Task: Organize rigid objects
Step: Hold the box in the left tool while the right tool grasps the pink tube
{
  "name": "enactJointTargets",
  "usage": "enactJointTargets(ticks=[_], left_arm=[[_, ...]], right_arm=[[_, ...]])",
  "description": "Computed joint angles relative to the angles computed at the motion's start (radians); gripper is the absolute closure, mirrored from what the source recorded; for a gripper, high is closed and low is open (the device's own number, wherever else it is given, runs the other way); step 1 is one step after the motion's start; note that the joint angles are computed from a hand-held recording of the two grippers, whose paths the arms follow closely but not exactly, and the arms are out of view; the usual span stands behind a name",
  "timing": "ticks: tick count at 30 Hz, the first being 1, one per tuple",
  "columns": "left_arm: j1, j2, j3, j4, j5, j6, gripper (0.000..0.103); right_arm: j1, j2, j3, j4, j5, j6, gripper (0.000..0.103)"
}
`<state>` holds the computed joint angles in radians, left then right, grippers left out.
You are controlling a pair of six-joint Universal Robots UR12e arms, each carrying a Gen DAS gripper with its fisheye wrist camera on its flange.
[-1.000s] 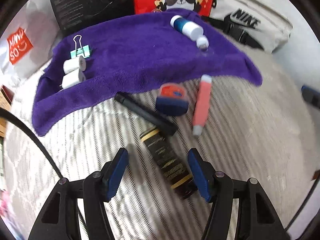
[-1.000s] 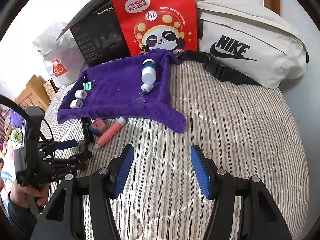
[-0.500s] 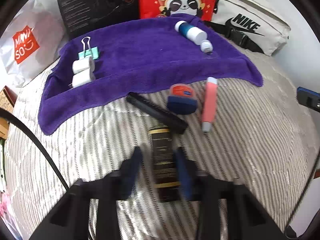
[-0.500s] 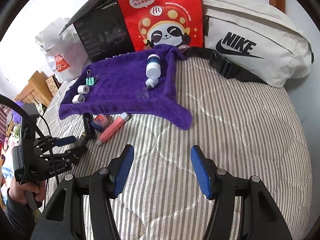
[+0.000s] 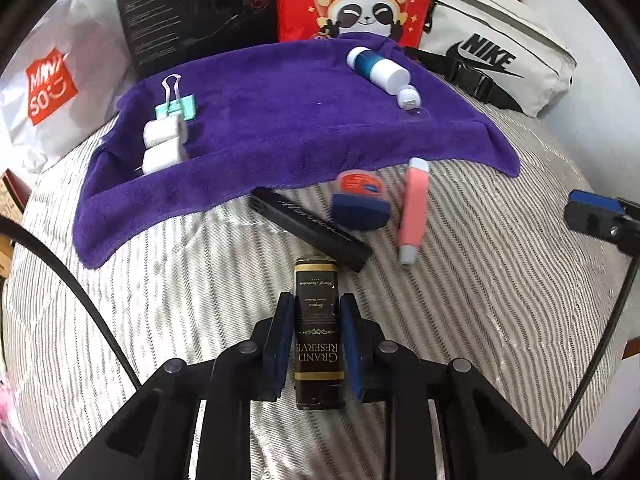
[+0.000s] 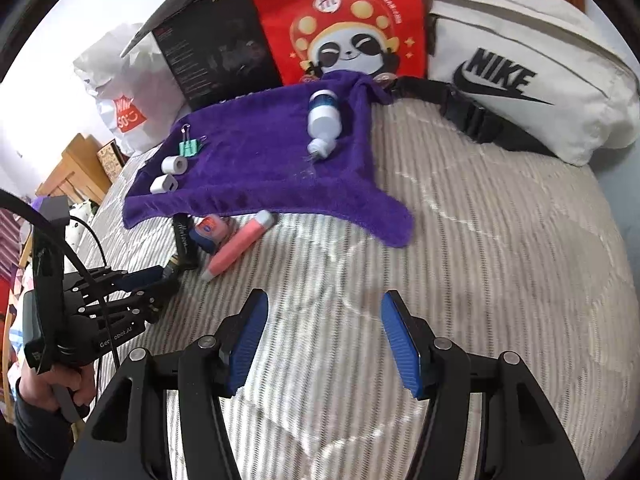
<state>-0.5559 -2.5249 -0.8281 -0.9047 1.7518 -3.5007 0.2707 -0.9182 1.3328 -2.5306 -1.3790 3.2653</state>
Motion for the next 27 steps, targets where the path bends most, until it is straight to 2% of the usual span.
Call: enactJointTargets(ticks=[2, 7, 13, 16, 27], left_arm=[[-0.001, 0.012, -0.019, -0.015, 0.049, -0.013, 0.080], [0.014, 0.071, -0.120, -0.007, 0.102, -0.052, 0.080], [0.033, 0.114, -0.211, 0.073, 0.081, -0.093, 0.080], [0.029, 0.115, -0.218, 0.088, 0.094, -0.091, 0.080], [0.033, 0.131, -0.253, 0.128, 0.079, -0.097, 0.080]], right_arm=[[0.007, 0.013, -0.019, 0.017, 0.013, -0.004, 0.044], [0.030, 0.051, -0.073, 0.042, 0.022, -0.033, 0.044], [0.052, 0.102, -0.153, 0.075, 0.001, -0.019, 0.044], [0.058, 0.127, -0.189, 0.073, -0.011, 0.008, 0.044], [0.084, 0.206, -0.316, 0.186, -0.093, -0.002, 0.045]])
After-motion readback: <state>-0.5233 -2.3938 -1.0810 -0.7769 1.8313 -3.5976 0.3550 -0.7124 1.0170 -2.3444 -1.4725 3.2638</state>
